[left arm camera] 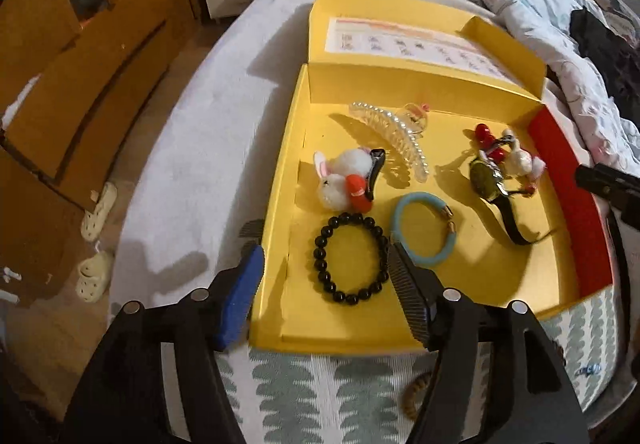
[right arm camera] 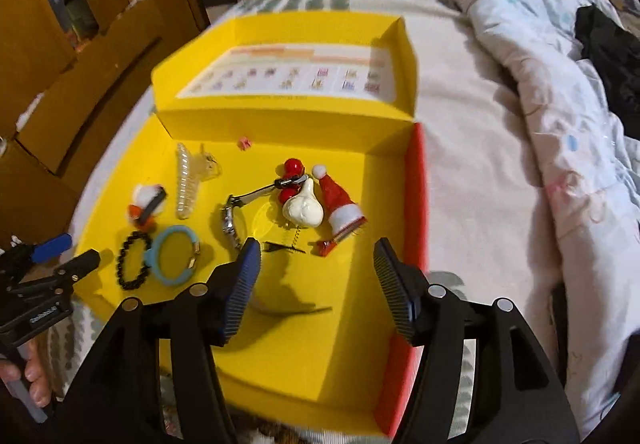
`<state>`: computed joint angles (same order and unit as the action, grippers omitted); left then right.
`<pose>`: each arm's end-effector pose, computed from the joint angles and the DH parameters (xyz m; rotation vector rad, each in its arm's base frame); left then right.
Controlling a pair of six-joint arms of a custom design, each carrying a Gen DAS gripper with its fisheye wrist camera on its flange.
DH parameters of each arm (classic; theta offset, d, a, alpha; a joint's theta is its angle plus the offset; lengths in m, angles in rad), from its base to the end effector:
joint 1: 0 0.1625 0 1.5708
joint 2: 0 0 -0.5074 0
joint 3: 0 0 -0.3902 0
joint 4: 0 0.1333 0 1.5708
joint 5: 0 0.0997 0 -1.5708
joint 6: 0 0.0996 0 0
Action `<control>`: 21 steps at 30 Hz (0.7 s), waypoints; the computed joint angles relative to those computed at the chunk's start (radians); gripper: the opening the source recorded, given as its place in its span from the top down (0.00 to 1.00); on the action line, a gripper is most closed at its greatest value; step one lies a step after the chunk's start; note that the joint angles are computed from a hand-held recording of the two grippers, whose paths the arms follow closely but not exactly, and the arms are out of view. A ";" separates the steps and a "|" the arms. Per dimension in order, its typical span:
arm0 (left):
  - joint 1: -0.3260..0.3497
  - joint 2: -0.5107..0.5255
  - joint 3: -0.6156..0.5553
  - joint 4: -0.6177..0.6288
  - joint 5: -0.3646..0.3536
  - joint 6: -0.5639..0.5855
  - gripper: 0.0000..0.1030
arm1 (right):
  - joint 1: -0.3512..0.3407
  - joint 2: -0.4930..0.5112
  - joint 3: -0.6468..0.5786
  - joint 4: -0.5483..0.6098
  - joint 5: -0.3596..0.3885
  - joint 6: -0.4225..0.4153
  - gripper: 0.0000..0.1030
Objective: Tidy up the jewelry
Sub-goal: 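Move the left tool to the wooden bead bracelet while the right tool approaches the blue hair clip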
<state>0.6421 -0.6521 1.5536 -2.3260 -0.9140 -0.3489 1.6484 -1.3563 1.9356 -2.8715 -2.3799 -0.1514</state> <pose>-0.4704 -0.5941 0.0718 0.7765 2.3841 -0.3618 0.1041 -0.5484 0.4589 -0.1015 -2.2225 0.7932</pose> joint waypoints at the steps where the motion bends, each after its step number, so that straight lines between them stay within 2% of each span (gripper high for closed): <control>1: -0.003 -0.007 0.009 -0.006 -0.001 -0.001 0.37 | 0.007 -0.010 0.007 -0.001 -0.005 0.002 0.39; 5: -0.020 -0.046 0.058 -0.033 -0.012 -0.013 0.37 | 0.025 -0.063 0.053 -0.004 -0.011 0.033 0.39; 13: -0.067 -0.087 0.147 -0.038 -0.066 -0.048 0.34 | 0.052 -0.175 0.168 0.091 -0.108 0.148 0.39; 18: -0.083 -0.065 0.160 0.019 -0.092 -0.059 0.34 | 0.032 -0.281 0.251 0.210 -0.056 0.249 0.39; 21: -0.084 -0.055 0.164 0.044 -0.108 -0.075 0.34 | 0.035 -0.319 0.285 0.282 -0.088 0.297 0.39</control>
